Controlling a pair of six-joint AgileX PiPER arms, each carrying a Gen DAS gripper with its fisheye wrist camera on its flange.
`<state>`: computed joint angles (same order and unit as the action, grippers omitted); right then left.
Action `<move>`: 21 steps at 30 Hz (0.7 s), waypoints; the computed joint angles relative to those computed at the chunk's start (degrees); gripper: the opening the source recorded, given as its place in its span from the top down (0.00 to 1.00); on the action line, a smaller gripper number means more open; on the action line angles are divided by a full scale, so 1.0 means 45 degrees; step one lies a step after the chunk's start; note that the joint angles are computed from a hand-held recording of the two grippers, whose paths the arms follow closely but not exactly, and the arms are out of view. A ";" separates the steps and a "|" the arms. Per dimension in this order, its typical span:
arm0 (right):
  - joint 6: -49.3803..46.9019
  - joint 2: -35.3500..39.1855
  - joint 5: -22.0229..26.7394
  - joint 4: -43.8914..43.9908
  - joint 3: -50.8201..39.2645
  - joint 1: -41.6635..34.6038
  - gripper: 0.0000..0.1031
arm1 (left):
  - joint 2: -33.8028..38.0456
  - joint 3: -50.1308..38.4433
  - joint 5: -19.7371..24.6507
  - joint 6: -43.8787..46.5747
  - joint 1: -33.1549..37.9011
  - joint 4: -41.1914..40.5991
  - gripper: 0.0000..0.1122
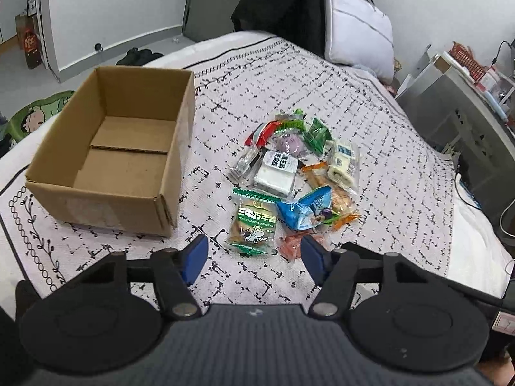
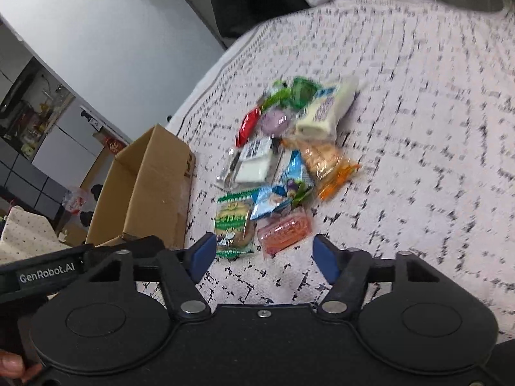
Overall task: Organize snacks
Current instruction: 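Reach the left tool to the green cow-print bun packet while the right tool reaches the orange candy packet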
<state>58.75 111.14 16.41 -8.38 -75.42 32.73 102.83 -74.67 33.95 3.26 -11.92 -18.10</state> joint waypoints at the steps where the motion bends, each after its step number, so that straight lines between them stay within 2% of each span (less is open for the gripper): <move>1: -0.1030 0.0220 0.0023 0.1135 -0.0189 -0.0141 0.43 | 0.0172 -0.0151 0.0060 -0.0071 -0.0034 0.0061 0.48; 3: -0.2345 0.0642 0.0234 0.2595 -0.0603 -0.0336 0.49 | 0.0508 -0.0408 0.0124 -0.0239 -0.0110 0.0211 0.50; 6: -0.4172 0.1187 0.0452 0.4727 -0.1095 -0.0646 0.52 | 0.0989 -0.0852 0.0316 -0.0476 -0.0173 0.0405 0.52; 8: -0.4602 0.1493 0.0604 0.5356 -0.1382 -0.0812 0.52 | 0.1312 -0.1157 0.0401 -0.0636 -0.0229 0.0563 0.52; 14: -0.4626 0.2554 0.1265 0.5900 -0.2513 -0.1247 0.53 | 0.2261 -0.2120 0.0787 -0.0743 -0.0401 0.0678 0.52; 18: -0.3970 0.3024 0.1581 0.4909 -0.3201 -0.1221 0.68 | 0.2926 -0.2864 0.1118 -0.1011 -0.0572 0.1053 0.52; 21: -0.3619 0.3151 0.1648 0.4351 -0.3393 -0.1151 0.75 | 0.3350 -0.3340 0.1314 -0.1111 -0.0593 0.1154 0.51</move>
<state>42.46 125.32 23.83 11.20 -90.69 27.55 117.91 -89.70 39.86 -1.74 -14.59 -12.91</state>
